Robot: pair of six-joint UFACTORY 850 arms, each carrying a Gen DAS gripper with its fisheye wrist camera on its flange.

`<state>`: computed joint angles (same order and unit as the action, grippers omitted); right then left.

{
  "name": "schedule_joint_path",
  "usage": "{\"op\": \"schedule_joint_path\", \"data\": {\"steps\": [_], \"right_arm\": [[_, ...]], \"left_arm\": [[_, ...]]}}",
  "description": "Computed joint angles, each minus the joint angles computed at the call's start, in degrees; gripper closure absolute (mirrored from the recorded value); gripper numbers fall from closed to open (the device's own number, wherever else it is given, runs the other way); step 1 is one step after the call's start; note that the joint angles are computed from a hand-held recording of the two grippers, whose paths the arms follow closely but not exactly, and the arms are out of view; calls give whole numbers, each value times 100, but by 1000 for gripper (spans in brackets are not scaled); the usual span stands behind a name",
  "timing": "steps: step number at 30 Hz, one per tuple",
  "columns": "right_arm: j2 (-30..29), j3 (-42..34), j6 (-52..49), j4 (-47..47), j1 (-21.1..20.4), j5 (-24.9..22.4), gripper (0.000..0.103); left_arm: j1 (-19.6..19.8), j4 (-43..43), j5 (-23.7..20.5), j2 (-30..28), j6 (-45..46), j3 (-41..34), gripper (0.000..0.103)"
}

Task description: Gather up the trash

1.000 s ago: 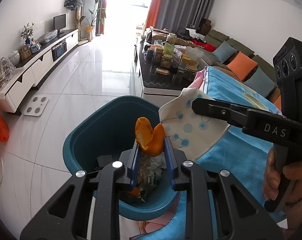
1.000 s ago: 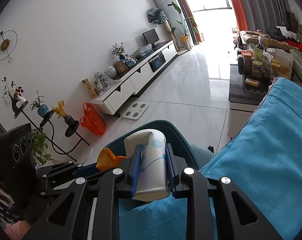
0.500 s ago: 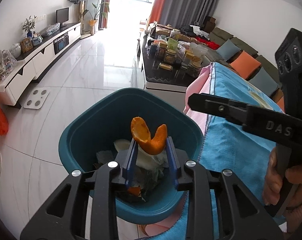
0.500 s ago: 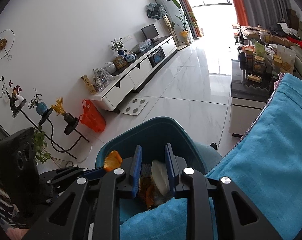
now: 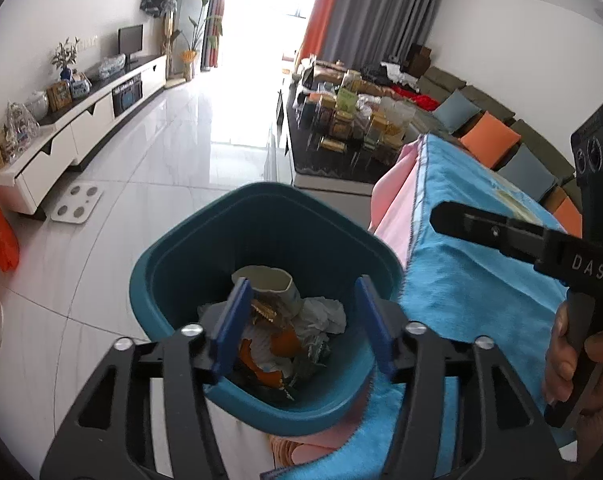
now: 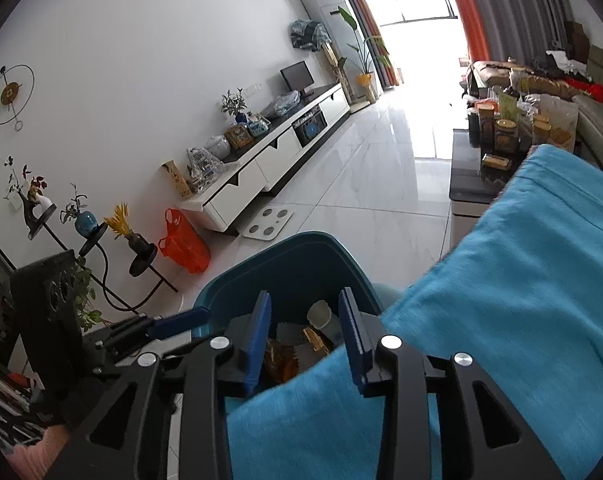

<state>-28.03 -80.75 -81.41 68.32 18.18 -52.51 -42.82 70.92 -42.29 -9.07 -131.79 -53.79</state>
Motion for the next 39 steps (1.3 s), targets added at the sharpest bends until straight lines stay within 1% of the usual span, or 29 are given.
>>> {"op": "schedule_joint_path", "data": {"steps": [2, 4, 5, 6, 7, 8, 10, 11, 15, 17, 19, 22, 24, 26, 29, 36, 39], "right_arm": [[97, 113, -175, 94, -98, -39, 62], [203, 249, -392, 216, -204, -39, 57], [264, 330, -489, 278, -253, -38, 53], [345, 433, -627, 363, -328, -52, 48], [392, 498, -715, 433, -377, -49, 46], [469, 600, -854, 530, -457, -64, 45], [600, 768, -1114, 690, -609, -83, 40], [687, 877, -1252, 774, -682, -46, 37], [974, 1250, -1763, 1037, -966, -16, 32], [1182, 1511, -2130, 1288, -1131, 58, 27], [1349, 1744, -2483, 1554, -1298, 96, 24], [1602, 2064, -2986, 2004, -1567, 156, 17], [1725, 2237, -3269, 2278, -1724, 225, 10], [1853, 2420, -3563, 2545, -1836, 359, 7], [1963, 2642, -3943, 2931, -2058, 461, 7], [2296, 3161, -4973, 4101, -2440, 771, 7], [2373, 3286, -5064, 4361, -2630, 796, 7]], "left_arm": [[-118, 86, -176, 12, -80, -17, 39], [-261, 181, -410, 17, -199, -54, 28], [-311, 248, -488, 50, -248, -29, 26], [-363, 282, -551, 50, -267, -43, 22], [-438, 346, -640, 42, -312, -67, 17], [-512, 403, -743, 30, -350, -88, 15], [-683, 465, -1019, -38, -321, -194, 5], [-754, 502, -1124, -81, -298, -252, 5], [-987, 661, -1425, -285, -422, -501, 5], [-1087, 749, -1560, -376, -547, -605, 5], [-1181, 804, -1695, -494, -586, -749, 5], [-1319, 863, -1959, -743, -496, -1045, 5], [-1404, 932, -2099, -914, -404, -1263, 5], [-1481, 988, -2268, -1134, -220, -1541, 5], [-1566, 1094, -2436, -1417, -23, -1899, 5], [-1621, 1388, -2542, -1959, 320, -2636, 5], [-1664, 1485, -2677, -2236, 525, -2992, 5]]}}
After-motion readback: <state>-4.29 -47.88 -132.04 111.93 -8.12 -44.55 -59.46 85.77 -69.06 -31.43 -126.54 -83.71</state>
